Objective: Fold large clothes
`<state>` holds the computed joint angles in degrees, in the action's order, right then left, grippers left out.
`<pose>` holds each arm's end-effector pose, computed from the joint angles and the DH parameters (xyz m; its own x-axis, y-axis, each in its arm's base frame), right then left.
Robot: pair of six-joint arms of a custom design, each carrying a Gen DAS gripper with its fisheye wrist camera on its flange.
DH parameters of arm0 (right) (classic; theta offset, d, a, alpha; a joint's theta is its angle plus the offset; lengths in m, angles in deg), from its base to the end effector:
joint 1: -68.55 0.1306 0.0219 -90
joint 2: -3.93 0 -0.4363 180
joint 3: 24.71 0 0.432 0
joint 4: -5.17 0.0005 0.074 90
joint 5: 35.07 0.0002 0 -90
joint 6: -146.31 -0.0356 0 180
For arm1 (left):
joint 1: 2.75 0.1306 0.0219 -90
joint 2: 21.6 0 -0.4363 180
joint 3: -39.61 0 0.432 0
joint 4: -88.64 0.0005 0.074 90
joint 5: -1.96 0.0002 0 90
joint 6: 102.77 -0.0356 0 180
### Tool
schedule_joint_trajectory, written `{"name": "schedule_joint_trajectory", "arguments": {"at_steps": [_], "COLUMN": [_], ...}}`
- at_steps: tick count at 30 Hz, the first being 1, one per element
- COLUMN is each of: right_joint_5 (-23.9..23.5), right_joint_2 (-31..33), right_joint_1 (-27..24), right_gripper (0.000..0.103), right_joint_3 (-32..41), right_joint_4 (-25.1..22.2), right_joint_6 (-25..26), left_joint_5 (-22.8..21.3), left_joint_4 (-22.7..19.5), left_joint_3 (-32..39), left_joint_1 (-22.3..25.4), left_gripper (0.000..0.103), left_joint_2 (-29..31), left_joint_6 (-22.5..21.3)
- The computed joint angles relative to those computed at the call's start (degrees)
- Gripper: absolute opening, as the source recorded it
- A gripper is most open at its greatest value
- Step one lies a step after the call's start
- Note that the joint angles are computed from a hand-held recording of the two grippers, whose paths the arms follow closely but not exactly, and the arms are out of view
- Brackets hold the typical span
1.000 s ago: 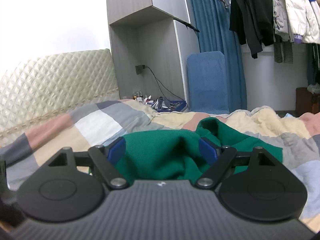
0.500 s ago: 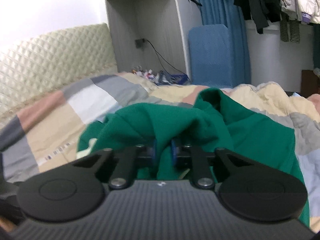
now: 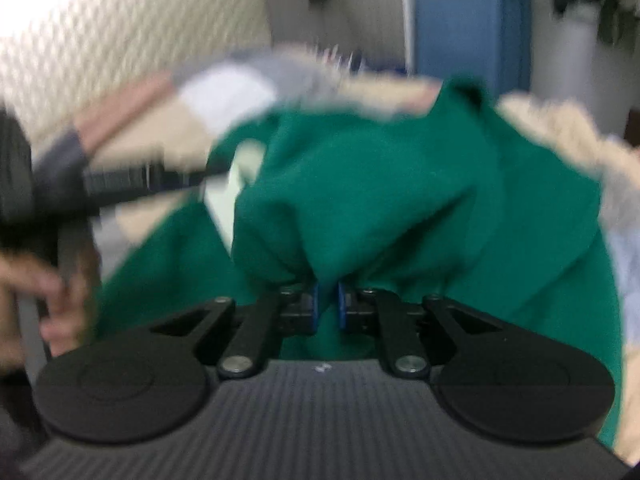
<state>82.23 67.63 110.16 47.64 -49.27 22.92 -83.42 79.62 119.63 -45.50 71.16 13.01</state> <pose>0.2573 0.2060 0.5109 -0.6406 0.0851 -0.7631 0.0019 0.9940 0.1093 0.4133 -0.3866 0.4304 -0.5633 -0.0696 -0.8233 0.5403 0.7228 -0.4308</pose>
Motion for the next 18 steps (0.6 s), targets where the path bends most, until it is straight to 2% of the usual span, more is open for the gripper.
{"name": "schedule_joint_trajectory", "arguments": {"at_steps": [2,6,9,11,12,14,16,18], "right_joint_5": [-3.4,-0.2,1.8,3.6,4.6,7.4,11.4,14.4], "right_joint_2": [0.7,0.5,-1.3,-2.8,-3.4,-5.0,-6.7,-7.5], "right_joint_1": [-0.4,1.7,3.7,5.5,6.0,7.3,7.9,7.6], "right_gripper": [0.011,0.013,0.018,0.019,0.022,0.049,0.063,0.062], "right_joint_3": [-0.4,0.2,0.2,0.1,0.2,0.1,-0.3,-0.4], "right_joint_4": [-1.0,-1.4,-2.7,-4.2,-4.7,-5.0,-4.8,-3.6], "right_joint_6": [-2.3,-2.8,-5.4,-8.1,-9.1,-11.0,-13.1,-13.9], "left_joint_5": [1.5,2.9,4.2,3.7,3.0,1.5,0.3,-0.2], "left_joint_4": [1.7,0.3,-0.7,-2.0,-2.5,-3.4,-4.9,-5.2], "left_joint_3": [-0.6,0.7,1.8,2.8,3.2,3.6,4.2,4.3], "left_joint_1": [-0.5,-2.2,-3.2,-4.0,-4.4,-5.1,-5.6,-5.7], "left_gripper": [0.057,0.057,0.057,0.057,0.057,0.057,0.057,0.057], "left_joint_2": [-0.2,1.3,2.9,4.1,4.6,5.3,5.9,6.3], "left_joint_6": [-1.2,-4.3,-5.4,-6.5,-7.3,-8.4,-8.9,-9.4]}}
